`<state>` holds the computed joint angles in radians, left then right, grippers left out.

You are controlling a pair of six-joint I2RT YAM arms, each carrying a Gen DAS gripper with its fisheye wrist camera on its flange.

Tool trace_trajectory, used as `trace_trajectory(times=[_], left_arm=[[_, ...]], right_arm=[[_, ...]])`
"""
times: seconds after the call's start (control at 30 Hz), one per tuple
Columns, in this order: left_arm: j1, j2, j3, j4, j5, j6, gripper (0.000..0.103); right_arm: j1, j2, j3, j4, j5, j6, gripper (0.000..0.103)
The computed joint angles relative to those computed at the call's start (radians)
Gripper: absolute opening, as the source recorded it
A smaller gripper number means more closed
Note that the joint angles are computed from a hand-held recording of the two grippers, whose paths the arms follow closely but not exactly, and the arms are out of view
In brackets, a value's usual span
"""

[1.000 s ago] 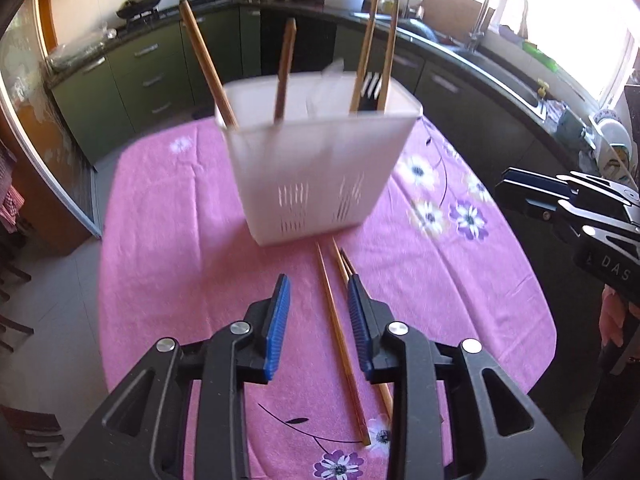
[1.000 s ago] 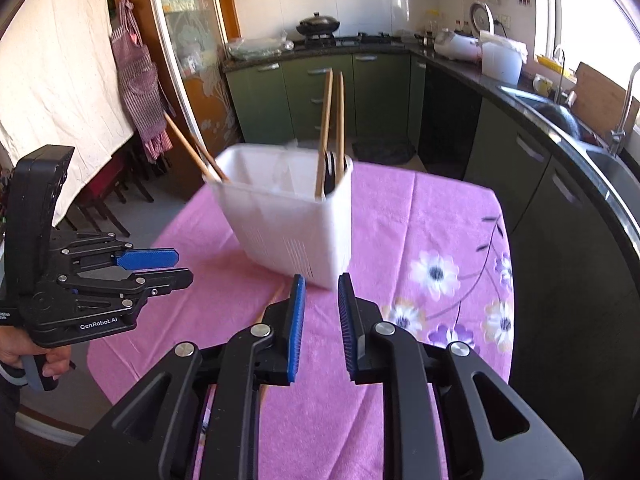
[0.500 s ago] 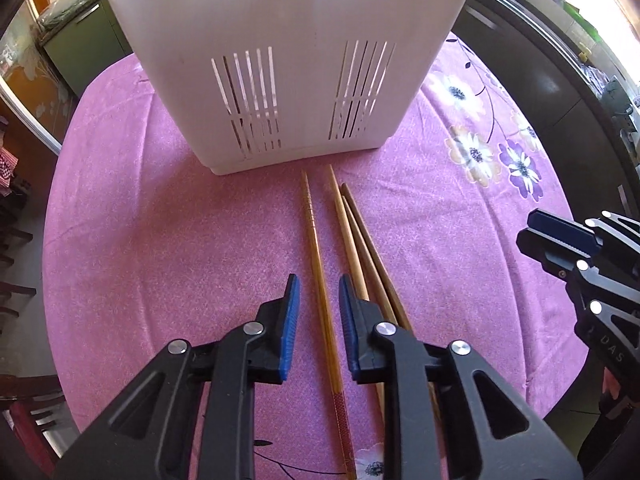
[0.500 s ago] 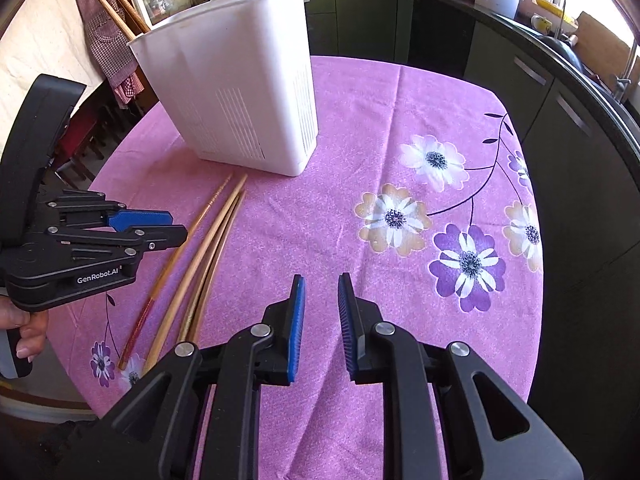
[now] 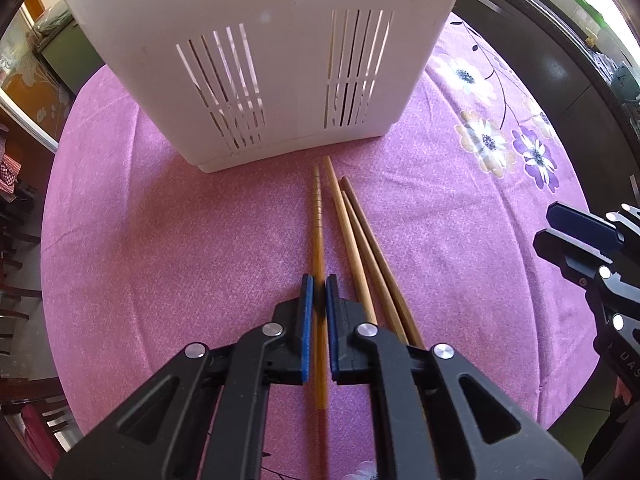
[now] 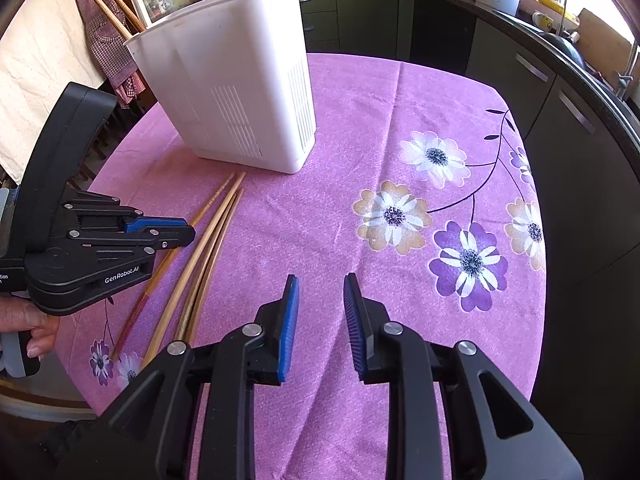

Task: Organize utensils
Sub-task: 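Grasp a wooden chopstick on the table with the left tool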

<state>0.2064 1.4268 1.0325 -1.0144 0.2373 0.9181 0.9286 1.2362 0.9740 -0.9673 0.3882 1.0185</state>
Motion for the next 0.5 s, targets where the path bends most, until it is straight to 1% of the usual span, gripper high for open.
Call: trace_trajectory(times=[0.13,0.23,0.3,0.4,0.5], left_arm=[[0.047,0.024,0.048,-0.047,0.047,0.031,0.006],[0.106,0.026,0.101,-0.093,0.1,0.085,0.006],[0.157,0.028,0.148,-0.151,0.145,0.138,0.006],[0.239,0.058,0.251,-0.273,0.222,0.229,0.006],[0.328,0.054,0.318,-0.349,0.295,0.331,0.006]], right_arm=[[-0.003,0.001,-0.004,0.002,-0.004,-0.003,0.023],[-0.004,0.006,0.0,-0.003,-0.006,-0.002,0.023],[-0.007,0.013,0.004,0.001,-0.011,-0.004,0.024],[-0.008,0.035,0.016,0.013,-0.022,-0.011,0.024],[-0.008,0.066,0.037,0.03,-0.039,-0.026,0.024]])
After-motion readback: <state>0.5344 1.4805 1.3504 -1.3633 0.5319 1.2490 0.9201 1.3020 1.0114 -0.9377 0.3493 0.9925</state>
